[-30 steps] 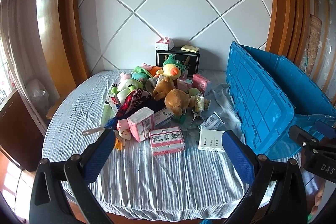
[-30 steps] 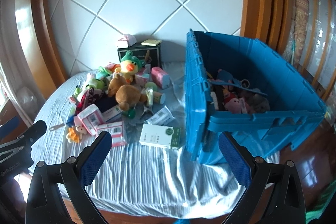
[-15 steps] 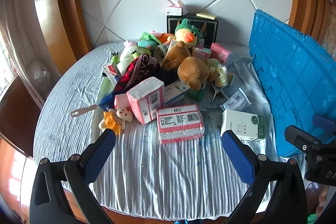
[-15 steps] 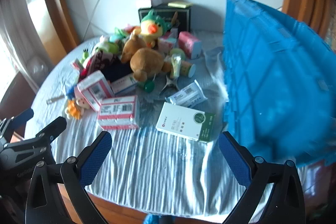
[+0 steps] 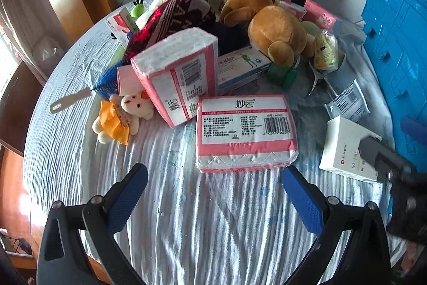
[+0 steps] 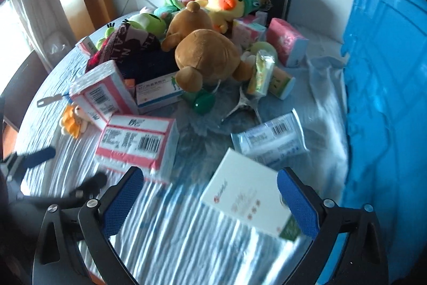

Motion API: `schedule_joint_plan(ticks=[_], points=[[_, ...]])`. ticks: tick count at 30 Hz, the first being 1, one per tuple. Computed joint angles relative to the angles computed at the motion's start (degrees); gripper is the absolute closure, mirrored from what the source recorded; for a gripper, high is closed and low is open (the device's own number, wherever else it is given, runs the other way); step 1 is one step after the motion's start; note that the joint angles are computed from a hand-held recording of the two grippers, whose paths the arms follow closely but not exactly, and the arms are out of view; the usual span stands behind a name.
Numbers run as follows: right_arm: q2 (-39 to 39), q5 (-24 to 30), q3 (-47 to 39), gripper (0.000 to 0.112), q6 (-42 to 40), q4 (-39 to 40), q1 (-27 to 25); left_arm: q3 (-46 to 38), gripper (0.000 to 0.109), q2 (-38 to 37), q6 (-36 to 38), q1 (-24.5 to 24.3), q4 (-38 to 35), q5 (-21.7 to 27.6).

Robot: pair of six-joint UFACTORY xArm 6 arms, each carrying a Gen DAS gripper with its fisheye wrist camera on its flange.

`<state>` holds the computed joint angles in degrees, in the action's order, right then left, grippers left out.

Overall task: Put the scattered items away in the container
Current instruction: 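Grasp the pink-white tissue pack with left tool while right tool grasps white patch box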

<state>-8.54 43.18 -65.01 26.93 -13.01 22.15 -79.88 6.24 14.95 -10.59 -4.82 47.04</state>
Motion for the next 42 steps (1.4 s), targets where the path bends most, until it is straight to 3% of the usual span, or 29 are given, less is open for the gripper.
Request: schedule_joint_plan(ticks=[2,4,6,9,15,19,21,23,27,30,32,34,35,37,38,41,42], points=[[3.74,-1.33,-2.21,0.029,-1.76,1.4,-0.72,0.32,0.012,1.16,-0.41,-0.14,1.02,0.17],[7.18,-1.75,-4.63,0.037,-4.34,3.59,-1.13,-0.48,0.029,2.96,-0.7,-0.11,1.4,1.31],[10.68,-1.99,-7.33,0.052,-7.07,5.08,-1.41,-1.91,0.035,4.87,-1.17,0.32,0.41,2.73],[14.95,-2.57,-10.85,0.068,-8.9,6.5,-1.71,-2.97,0.035,6.74,-2.46,0.52,1.28,2.18],[23.68,-2.75,-18.64,0.069,-7.11,4.88,-1.95,-4.94,0.035,9.65,0.45,0.83,2.35,2.31],[28.21,-0.32,-23.58,0.07,-10.16,5.37,-1.14,-6.74,0.035,11.33,0.92,2.32,3.07,3.28],[27.12,0.41,-22.67,0.082,-12.77,8.12,-0.48,-7.99,0.035,12.08,0.42,3.3,4.25,4.19],[25.45,1.95,-20.94,0.086,-14.64,9.66,0.89,-8.37,0.035,12.21,-0.97,4.37,7.01,3.51],[22.28,5.22,-17.26,0.086,-23.28,22.86,3.72,-11.7,0.035,13.93,-5.07,7.57,11.71,3.06],[19.63,3.68,-14.09,0.085,-21.31,22.92,5.74,-14.17,0.035,13.68,-3.38,9.39,8.3,4.49],[17.14,0.81,-11.45,0.084,-13.86,19.1,5.2,-13.18,0.035,11.36,-0.45,9.62,4.41,4.23],[13.96,-1.08,-8.28,0.075,-4.24,12.23,4.15,-13.24,0.032,9.46,3.82,9.21,-1.38,6.04],[12.75,-1.13,-7.16,0.066,-0.35,8.6,3.85,-13.44,0.028,8.99,5.2,8.56,-3.72,7.15],[9.95,-0.23,-4.67,0.058,8.4,-0.08,3.28,-12.88,0.019,8.16,6.22,7.13,-5.73,8.13],[8.94,0.69,-3.94,0.055,12.52,-4.26,2.91,-12.63,0.019,8.39,6.32,6.16,-5.76,8.08],[8.97,6.25,-5.11,0.031,20.17,-13.02,1.49,-11.33,0.019,9.46,5.53,3.48,-4.27,7.65],[8.86,7.42,-4.92,0.031,21.43,-14.15,0.82,-11.38,0.019,10.19,4.63,2.62,-3.34,8.0]])
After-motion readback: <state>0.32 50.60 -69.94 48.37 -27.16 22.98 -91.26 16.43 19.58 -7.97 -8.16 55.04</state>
